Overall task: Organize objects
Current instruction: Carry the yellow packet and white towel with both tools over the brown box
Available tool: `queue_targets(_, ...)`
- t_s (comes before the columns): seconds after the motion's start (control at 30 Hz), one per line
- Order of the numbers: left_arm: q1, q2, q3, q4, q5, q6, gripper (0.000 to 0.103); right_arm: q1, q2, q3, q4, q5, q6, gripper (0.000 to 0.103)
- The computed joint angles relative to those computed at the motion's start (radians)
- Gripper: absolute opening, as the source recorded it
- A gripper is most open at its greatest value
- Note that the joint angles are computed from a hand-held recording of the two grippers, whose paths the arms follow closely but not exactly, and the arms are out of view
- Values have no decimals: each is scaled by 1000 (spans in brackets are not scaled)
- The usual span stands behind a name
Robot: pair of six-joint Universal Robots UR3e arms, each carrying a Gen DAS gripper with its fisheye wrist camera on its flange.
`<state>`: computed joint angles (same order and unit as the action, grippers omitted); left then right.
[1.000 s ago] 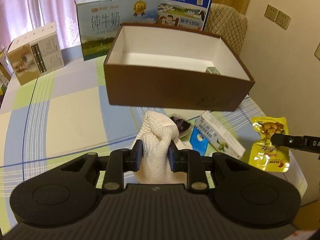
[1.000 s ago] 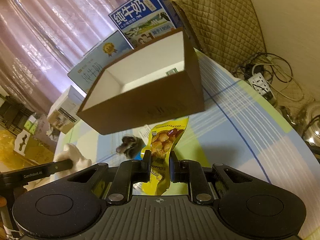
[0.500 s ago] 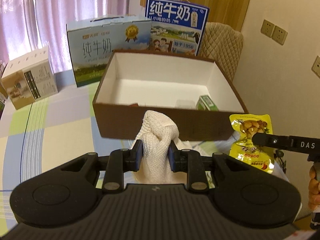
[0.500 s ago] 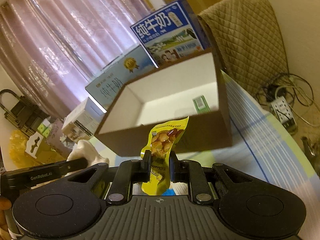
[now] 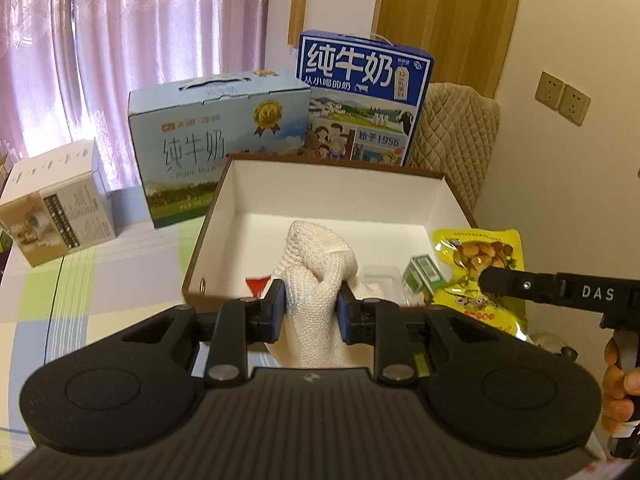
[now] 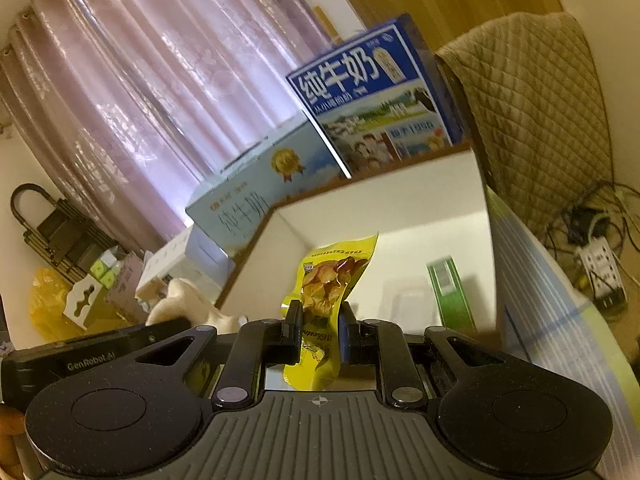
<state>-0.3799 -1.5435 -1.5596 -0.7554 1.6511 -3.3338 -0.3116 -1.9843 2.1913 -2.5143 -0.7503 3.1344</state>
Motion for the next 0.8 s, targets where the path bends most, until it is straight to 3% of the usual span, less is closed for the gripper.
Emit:
queue_targets(0.13,4,-82,85,5,5,13,22,71,179,-95,-152,-42,70,14)
queue_targets(0.33,16,-230,237,-13,15,42,22,144,394,-237,-250,-106,121,14)
queue_targets(0.8,37,-581,638,-167,-3,107,22,233,778,-566,-198,-213,180,14)
